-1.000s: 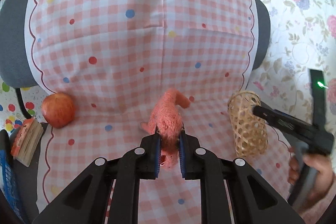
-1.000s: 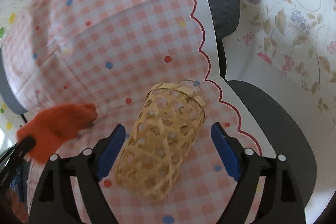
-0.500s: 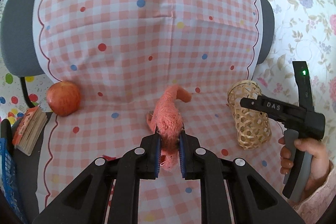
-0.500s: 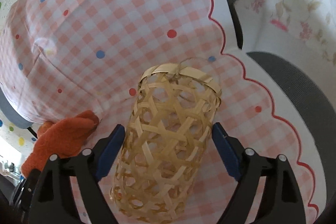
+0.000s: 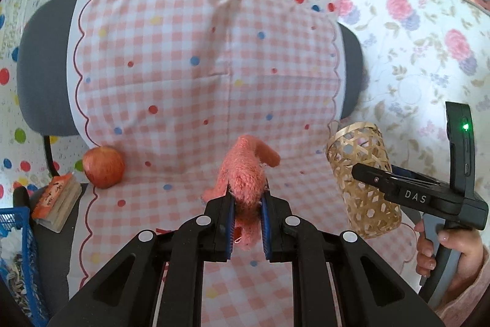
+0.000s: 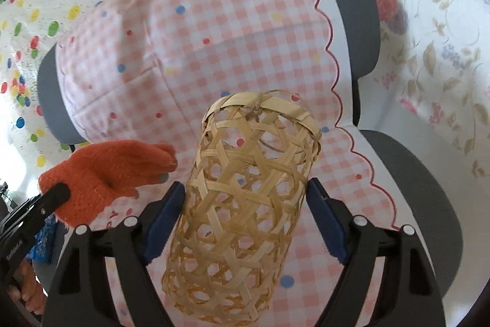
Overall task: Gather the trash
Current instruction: 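Grasp the orange glove with the left gripper while the right grasps the wicker ball, then carry glove and wicker ball to the wastebasket and release both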
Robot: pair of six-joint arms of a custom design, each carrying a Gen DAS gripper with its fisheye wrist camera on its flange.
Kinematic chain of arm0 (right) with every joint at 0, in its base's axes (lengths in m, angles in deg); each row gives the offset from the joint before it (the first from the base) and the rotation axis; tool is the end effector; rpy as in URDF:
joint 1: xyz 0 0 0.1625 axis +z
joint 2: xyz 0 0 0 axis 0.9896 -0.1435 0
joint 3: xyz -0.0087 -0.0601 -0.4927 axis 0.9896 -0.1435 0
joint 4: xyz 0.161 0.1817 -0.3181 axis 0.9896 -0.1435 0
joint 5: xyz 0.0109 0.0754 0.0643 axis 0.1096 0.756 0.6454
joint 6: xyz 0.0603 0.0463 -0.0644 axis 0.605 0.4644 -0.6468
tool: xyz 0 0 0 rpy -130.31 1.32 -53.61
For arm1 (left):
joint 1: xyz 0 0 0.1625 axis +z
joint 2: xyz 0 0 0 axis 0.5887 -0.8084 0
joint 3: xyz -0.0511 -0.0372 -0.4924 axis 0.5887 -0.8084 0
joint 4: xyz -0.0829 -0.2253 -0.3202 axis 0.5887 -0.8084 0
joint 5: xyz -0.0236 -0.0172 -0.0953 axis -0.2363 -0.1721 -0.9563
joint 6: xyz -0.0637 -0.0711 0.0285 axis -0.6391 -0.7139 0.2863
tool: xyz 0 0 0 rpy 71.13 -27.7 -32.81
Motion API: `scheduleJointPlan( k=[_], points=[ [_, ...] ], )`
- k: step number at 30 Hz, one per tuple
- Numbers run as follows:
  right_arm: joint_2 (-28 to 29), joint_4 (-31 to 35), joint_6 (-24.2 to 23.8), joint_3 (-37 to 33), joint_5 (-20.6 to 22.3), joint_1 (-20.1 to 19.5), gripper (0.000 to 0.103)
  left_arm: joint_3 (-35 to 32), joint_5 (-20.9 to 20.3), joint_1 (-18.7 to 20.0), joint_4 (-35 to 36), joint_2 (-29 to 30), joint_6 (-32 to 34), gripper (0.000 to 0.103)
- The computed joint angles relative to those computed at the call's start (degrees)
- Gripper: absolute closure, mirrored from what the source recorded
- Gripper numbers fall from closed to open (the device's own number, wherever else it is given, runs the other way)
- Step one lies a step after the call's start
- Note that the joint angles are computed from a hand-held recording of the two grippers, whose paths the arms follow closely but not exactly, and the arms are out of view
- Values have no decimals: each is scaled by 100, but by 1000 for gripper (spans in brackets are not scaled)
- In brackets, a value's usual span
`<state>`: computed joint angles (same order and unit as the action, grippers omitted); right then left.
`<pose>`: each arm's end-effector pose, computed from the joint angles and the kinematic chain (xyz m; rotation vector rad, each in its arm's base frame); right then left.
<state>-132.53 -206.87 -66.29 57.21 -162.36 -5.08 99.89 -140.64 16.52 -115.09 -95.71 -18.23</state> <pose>-0.0584 -0.7161 0.3062 0.2030 -2.2569 1.1394 -0.3386 -0.7384 -0.0677 0.9442 2.4587 -1.0130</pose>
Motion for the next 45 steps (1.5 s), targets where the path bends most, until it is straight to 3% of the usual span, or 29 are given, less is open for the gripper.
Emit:
scheduleJointPlan(
  k=[12,18,28,36,45],
  points=[
    [-574,-695,-1,1207,-33,-153,23,1004,-238,-362,-216,-246,366,88],
    [-999,-1474,-139,2068,29,-275,23,1437,-214,-644,-382,-309,351,88],
    [-1578,-2531,-191,3251,94,-673,23,2069,-631,-1033,-638,-299,284,88],
    [-1668,-3281,-318,3913,-130,-938,23,2390,-1014,-1173,-777,-228,128,88],
    [-1519,-4870,-698,4580,-87,-1277,22,2401,-1504,-1255,-591,-9,-114,88]
  ],
)
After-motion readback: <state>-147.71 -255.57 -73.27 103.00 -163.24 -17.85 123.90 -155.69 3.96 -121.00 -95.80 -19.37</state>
